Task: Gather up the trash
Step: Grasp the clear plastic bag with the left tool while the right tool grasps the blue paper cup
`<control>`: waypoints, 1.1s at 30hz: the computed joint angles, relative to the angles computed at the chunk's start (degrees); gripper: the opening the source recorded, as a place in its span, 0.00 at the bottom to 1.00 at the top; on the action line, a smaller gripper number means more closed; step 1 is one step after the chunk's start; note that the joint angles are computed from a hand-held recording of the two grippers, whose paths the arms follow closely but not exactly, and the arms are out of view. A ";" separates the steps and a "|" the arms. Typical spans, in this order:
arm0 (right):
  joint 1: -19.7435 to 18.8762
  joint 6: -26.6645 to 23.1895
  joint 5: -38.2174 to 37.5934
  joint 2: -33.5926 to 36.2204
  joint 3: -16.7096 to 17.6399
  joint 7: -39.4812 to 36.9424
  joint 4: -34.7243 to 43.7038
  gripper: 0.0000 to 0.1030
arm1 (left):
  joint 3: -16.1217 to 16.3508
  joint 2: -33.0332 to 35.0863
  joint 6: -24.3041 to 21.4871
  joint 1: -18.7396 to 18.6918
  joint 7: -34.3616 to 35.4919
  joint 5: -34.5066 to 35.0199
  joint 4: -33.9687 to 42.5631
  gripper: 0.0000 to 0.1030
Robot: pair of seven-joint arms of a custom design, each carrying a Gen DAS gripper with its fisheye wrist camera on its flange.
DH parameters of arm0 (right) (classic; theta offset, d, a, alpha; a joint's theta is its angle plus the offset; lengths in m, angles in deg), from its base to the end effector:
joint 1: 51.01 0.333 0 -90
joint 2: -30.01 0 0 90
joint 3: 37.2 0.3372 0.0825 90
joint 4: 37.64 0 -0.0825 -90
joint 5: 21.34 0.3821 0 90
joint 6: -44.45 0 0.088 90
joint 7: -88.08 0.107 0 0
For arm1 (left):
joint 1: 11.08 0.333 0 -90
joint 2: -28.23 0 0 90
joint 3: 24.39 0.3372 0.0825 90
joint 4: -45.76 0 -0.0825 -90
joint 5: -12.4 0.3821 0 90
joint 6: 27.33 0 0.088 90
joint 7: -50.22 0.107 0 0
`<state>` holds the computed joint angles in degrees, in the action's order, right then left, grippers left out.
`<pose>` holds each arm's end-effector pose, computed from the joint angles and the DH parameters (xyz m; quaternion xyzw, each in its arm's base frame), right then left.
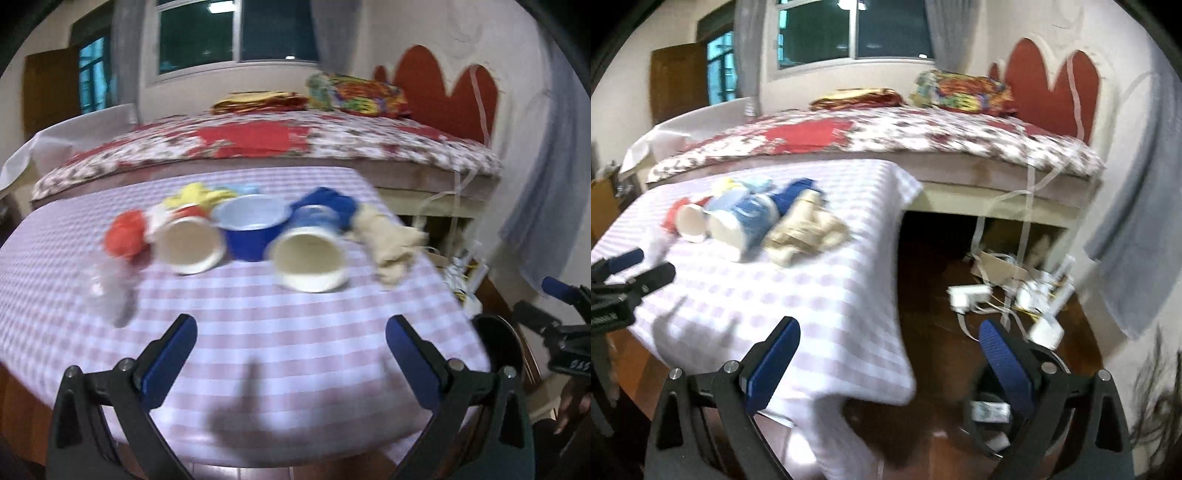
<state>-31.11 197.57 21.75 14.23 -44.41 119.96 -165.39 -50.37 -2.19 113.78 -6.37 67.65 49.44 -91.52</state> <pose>0.5007 0.0854 0.5814 -0.8128 0.3931 -0.1886 0.3863 0.3959 -0.1866 0.5689 -0.7714 0.4688 -0.2386 0.3581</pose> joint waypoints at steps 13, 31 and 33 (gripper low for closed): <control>7.03 5.15 -0.87 5.11 8.22 4.96 3.66 0.81 | 4.45 -15.69 -2.76 6.97 0.73 -4.40 -12.99 0.95; 4.35 7.53 -20.02 15.68 13.94 23.80 10.62 0.33 | 6.56 -10.13 7.08 15.14 6.70 -11.30 -14.95 0.72; 3.92 7.53 -19.70 16.05 14.29 23.85 10.91 0.16 | 6.53 -9.78 7.75 15.70 7.25 -11.64 -15.06 0.62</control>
